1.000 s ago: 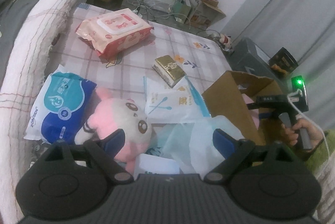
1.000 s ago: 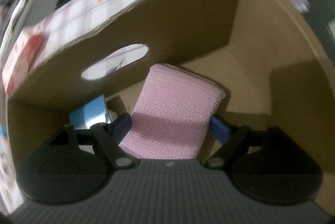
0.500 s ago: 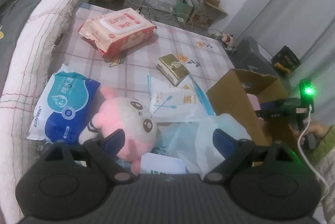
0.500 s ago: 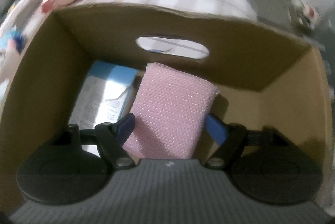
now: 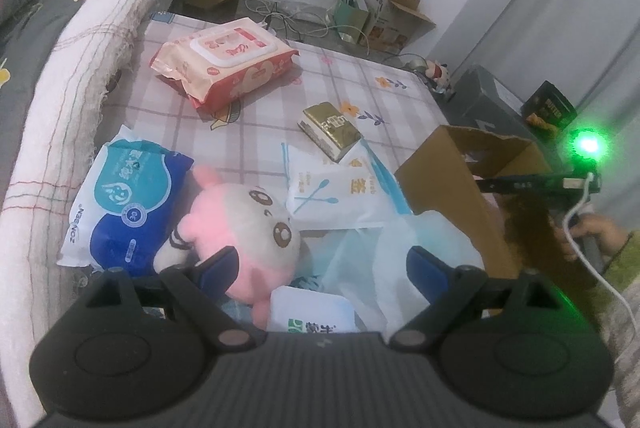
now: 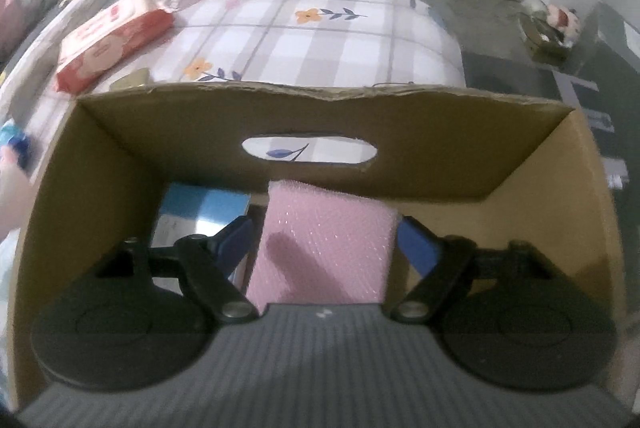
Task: Organize soft objects
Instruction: 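Withdraw the right tool from the box toward the white cotton-pad bag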
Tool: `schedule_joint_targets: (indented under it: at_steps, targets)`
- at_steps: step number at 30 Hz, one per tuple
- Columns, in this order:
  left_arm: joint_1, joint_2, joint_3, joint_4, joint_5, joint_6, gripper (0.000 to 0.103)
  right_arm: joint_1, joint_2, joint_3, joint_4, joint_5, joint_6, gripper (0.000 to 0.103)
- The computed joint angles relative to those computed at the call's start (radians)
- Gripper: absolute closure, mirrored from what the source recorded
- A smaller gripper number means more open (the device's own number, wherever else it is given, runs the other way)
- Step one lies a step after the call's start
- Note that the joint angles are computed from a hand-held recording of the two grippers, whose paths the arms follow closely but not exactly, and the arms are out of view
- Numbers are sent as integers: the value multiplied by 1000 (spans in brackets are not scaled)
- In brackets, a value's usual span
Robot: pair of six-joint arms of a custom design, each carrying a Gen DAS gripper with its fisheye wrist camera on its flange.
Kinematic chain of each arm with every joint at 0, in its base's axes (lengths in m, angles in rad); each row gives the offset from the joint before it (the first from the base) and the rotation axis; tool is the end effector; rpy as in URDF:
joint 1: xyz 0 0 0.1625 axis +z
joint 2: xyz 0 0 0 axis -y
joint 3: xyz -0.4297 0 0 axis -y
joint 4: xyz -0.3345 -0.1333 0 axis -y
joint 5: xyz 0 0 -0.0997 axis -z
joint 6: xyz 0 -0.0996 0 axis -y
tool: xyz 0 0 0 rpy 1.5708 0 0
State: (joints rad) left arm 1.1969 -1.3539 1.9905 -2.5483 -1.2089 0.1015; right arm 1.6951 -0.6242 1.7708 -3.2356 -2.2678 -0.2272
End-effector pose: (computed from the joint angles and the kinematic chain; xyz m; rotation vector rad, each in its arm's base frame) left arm -0.0208 -0.5145 0.3288 0.5696 2.7228 -0.5432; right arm 0.1446 -0.5975 0.0918 0.1891 -2.3658 0.5812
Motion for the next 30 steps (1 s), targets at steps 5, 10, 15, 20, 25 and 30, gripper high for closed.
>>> schedule_joint_targets:
  at_steps: [5,10,15,20,25,30]
  targets:
    - [-11,-5,8,-28,27,29,11,15,-11,26,-55,35,47,23]
    - [-22,17,3,-72,43,72,11,77,-57,56,-113,151,114,23]
    - [-44,67,18,-153,76,166,15,167,-29,-38,-15,239,139,23]
    - [-41,115,-20,-122,92,171,33,200,61,-217,208,318,223,30]
    - [-37,92,-1,-101,93,227,35,218,189,-456,447,293,78,31]
    - [-18,44,0,-66,117,265,35,230,292,-646,678,215,-218,24]
